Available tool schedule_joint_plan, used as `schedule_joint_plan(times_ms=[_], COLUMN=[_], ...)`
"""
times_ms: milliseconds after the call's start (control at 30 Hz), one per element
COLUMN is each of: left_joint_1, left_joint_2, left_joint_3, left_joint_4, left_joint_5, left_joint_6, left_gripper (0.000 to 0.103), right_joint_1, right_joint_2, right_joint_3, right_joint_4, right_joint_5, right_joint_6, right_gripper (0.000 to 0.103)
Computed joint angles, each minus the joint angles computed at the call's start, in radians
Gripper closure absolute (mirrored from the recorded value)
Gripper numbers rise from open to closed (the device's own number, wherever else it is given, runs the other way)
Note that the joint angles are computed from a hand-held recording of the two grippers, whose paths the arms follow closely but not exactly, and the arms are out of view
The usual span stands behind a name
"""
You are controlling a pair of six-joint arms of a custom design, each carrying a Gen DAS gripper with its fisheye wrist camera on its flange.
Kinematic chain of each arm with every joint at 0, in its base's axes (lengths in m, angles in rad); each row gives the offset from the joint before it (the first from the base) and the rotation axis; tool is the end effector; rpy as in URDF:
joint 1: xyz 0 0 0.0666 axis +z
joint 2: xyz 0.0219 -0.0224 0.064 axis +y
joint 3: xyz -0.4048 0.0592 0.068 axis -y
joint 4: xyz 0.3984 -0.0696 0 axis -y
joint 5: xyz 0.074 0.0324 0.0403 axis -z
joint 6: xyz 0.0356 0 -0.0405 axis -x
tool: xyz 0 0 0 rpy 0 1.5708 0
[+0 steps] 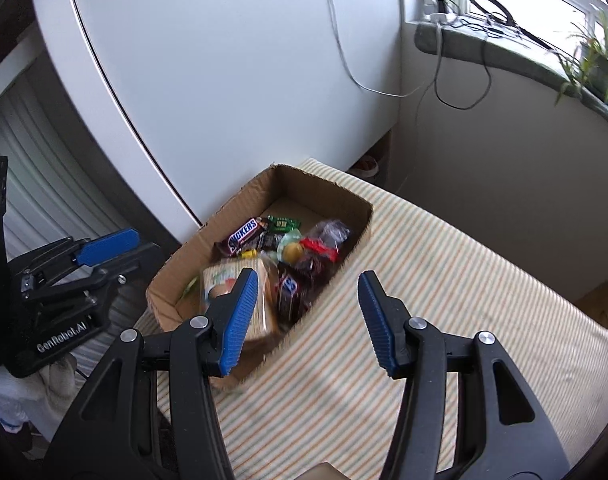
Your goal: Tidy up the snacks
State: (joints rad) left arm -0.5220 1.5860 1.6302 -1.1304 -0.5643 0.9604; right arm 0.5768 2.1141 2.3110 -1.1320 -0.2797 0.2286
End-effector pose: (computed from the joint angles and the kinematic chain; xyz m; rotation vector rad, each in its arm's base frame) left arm 0.4794 -0.2543 0.4597 -0.6933 2.3170 0.1133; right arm 0.6186 0.4137 0.4327 -1.0949 2.2724 0.4929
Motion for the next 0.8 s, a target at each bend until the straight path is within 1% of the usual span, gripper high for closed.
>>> schedule_joint_plan(times_ms=[33, 67, 100, 133, 167, 200, 300, 433, 533, 700, 800], left_joint_1=[-0.006, -0.011, -0.015, -0.021, -0.025, -0.030, -0.041, -0.050, -0.059, -0.065, -0.069], left_joint_2=[-0.001, -0.002, -0.002, 0.000, 0.002, 0.005, 0.007, 0.016, 0.022, 0.028, 0.023], left_joint_3=[0.004, 0.008, 0.011, 0.018, 0.023, 0.030, 0.039, 0.060, 0.075, 0.090, 0.089], left_joint_4=[-0.011, -0.024, -0.033, -0.048, -0.057, -0.070, -0.095, -0.141, -0.171, -0.190, -0.181], left_joint_5=[-0.007, -0.013, -0.016, -0.022, -0.028, -0.037, -0.050, -0.062, -0.093, -0.115, -0.115], left_joint_6=[0.015, 0.031, 0.041, 0.051, 0.056, 0.064, 0.089, 0.132, 0.157, 0.162, 0.158], left_gripper=[0.064, 0.063, 0.063, 0.063, 0.063, 0.063, 0.063, 0.063, 0.062, 0.062, 0.062], right_joint_1=[-0.001, -0.002, -0.004, -0.006, -0.008, -0.008, -0.014, -0.017, -0.017, -0.021, -0.021], right_joint_2=[-0.012, -0.031, -0.042, -0.062, -0.077, -0.093, -0.119, -0.141, -0.150, -0.159, -0.159], right_joint_3=[-0.020, -0.050, -0.067, -0.100, -0.124, -0.147, -0.182, -0.209, -0.219, -0.229, -0.233], right_joint_4=[0.009, 0.021, 0.030, 0.053, 0.073, 0.091, 0.108, 0.125, 0.133, 0.137, 0.136], right_joint_5=[0.005, 0.020, 0.032, 0.046, 0.054, 0.061, 0.072, 0.081, 0.091, 0.075, 0.071], right_joint_6=[-0.001, -0.001, -0.002, -0.008, -0.015, -0.023, -0.038, -0.043, -0.041, -0.050, -0.055], right_gripper=[0.047, 0.037, 0.033, 0.025, 0.023, 0.023, 0.023, 0.023, 0.023, 0.023, 0.023])
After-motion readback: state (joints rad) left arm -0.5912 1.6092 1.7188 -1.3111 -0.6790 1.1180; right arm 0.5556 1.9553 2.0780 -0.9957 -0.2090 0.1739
